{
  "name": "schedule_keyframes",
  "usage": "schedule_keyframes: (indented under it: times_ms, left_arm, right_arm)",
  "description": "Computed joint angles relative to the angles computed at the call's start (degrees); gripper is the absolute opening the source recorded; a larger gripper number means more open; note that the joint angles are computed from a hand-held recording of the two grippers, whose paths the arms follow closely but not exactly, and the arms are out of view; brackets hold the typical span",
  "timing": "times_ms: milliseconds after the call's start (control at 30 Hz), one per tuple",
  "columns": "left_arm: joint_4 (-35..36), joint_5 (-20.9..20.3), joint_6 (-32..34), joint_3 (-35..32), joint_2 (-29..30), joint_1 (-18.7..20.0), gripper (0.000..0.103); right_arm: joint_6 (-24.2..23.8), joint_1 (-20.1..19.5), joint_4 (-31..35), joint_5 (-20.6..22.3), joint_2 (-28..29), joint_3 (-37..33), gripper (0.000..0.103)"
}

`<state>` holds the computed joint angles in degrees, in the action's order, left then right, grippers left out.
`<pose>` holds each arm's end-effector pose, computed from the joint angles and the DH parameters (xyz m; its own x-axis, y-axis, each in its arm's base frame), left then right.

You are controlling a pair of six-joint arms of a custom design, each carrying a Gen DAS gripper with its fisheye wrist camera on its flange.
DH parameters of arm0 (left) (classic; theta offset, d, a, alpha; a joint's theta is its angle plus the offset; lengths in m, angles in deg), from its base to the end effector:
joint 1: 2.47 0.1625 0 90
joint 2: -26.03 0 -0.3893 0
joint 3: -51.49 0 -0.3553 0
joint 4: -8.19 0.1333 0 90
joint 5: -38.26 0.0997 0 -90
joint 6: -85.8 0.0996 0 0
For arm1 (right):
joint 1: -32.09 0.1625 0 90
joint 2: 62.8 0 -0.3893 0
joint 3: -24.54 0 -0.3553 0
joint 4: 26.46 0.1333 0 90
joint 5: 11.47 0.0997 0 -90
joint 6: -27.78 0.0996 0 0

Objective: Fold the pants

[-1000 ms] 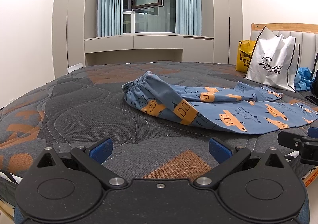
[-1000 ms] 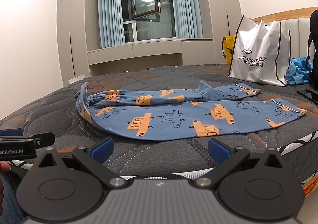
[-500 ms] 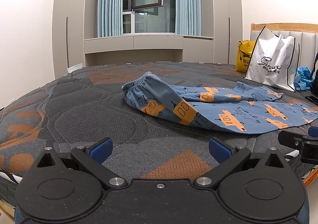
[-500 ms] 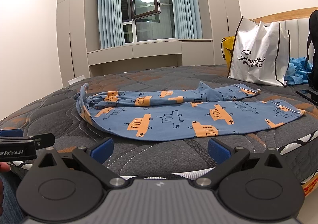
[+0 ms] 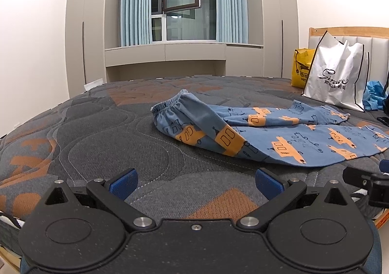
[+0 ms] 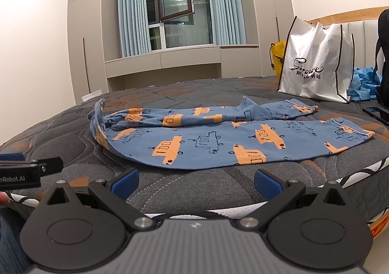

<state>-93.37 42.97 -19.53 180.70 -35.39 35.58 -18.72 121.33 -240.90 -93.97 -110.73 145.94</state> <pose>-0.1581 -0.4190 0.0971 -0.6080 -0.4483 -0.6552 0.5623 0.3395 -0.7540 0.1396 -0.5033 0.1261 -0.6894 -0.5175 0.5069 -0.7143 0.3694 -0.5943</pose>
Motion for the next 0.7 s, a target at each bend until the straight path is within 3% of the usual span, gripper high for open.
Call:
schedule_keyframes:
  times_ms: [233,333,500,700]
  left_arm:
    - [2.37,1.55,-0.46,-1.52,-1.61,1.32,0.103]
    - [-4.69,3.10,4.89,-0.39,-2.65,2.13,0.103]
    - [-28.44,5.19,25.09,1.11,-1.79,4.48,0.103]
    - [-35.08,5.71,31.70,0.45,-4.89,7.57,0.103]
  right_arm:
    - [-0.68,0.87,0.90,-0.90,1.71,-2.86,0.103]
    - [-2.21,2.08,2.43,-1.12,2.99,-5.38,0.103]
    - [-6.86,5.23,7.85,-1.21,6.41,-12.14,0.103]
    - [-13.26,10.80,11.66,-7.23,15.23,-25.03,0.103]
